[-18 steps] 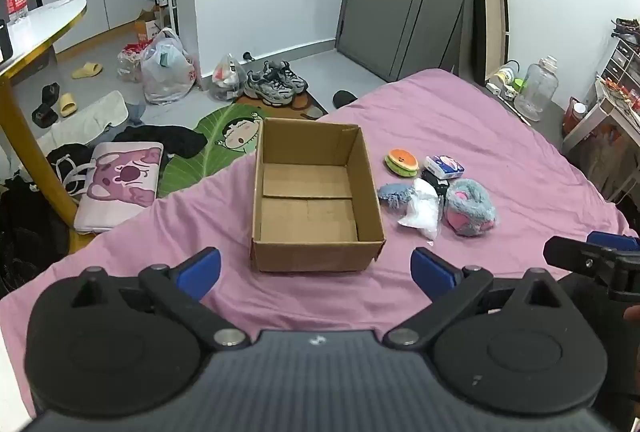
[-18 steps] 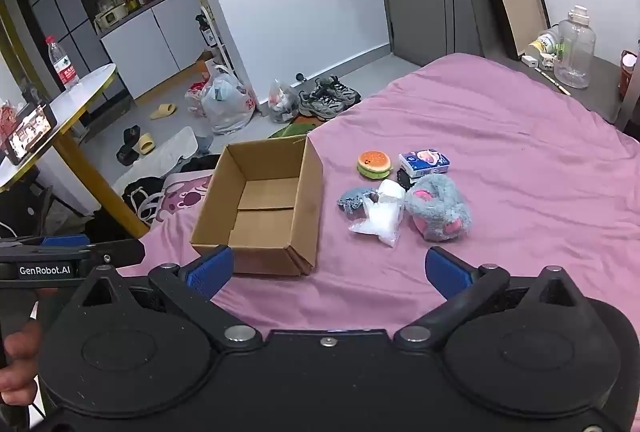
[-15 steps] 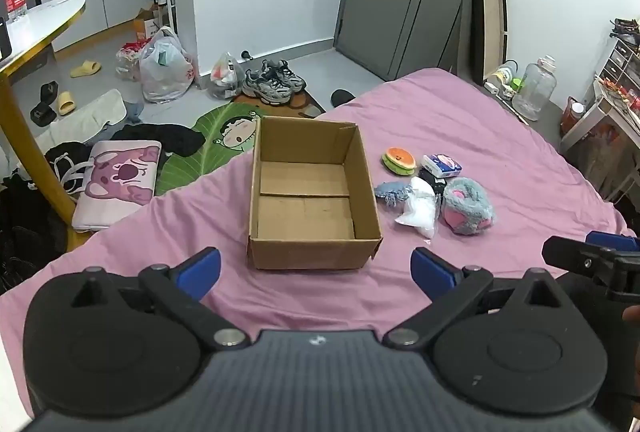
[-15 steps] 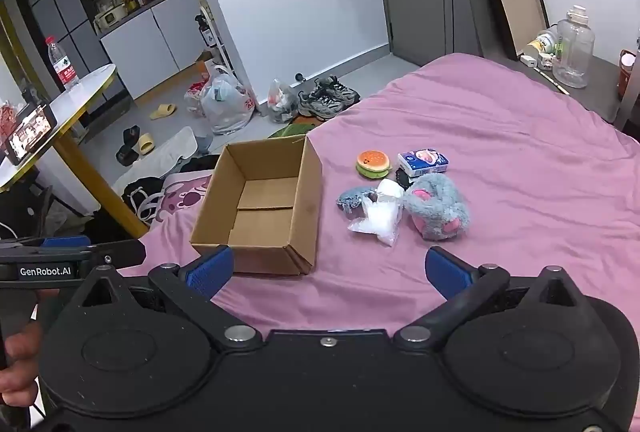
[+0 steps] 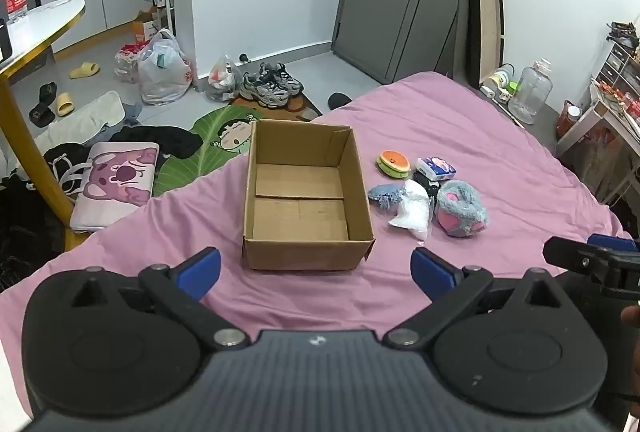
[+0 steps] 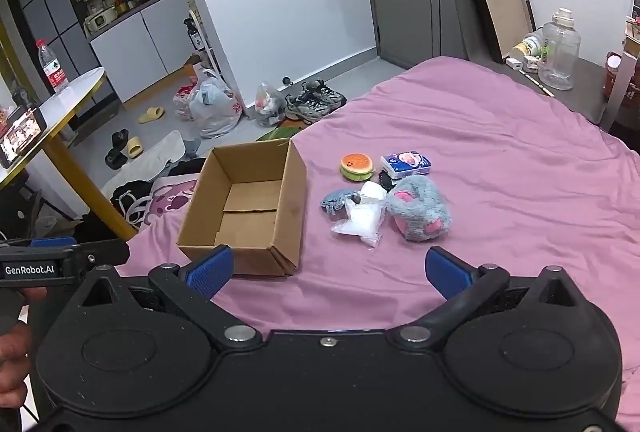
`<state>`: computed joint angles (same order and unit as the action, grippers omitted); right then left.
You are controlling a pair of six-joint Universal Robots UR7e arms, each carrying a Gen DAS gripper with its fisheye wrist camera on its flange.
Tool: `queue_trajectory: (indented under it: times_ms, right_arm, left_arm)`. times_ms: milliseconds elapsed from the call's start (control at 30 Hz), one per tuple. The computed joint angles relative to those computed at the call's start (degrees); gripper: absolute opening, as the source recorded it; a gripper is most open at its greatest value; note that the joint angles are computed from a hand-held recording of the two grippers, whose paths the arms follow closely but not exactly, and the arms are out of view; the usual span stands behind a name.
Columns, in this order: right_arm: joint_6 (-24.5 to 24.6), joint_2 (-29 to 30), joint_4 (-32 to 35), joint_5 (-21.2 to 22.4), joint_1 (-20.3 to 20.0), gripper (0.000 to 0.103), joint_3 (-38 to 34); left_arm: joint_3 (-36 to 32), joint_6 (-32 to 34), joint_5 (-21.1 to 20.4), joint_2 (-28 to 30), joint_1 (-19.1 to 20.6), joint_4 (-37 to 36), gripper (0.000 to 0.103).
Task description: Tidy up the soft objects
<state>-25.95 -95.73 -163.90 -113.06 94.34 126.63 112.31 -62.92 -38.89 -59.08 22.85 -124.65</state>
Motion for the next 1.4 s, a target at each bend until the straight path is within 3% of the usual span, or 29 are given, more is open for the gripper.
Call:
queue_trajectory:
  times_ms: [933,1400]
  right_arm:
    - [-1.14,-1.04,0.41,0.35,0.04,0.103,0.52]
    - [-1.07,-1.49,0.36,0.55,-0.36,0.103,0.71]
  left_arm:
    - [-2.52,0.95,-0.01,1.19,-1.43,1.08,0.101]
    - [-0.44,1.04,-0.27,1.02,-1.58,-1.08,0.101]
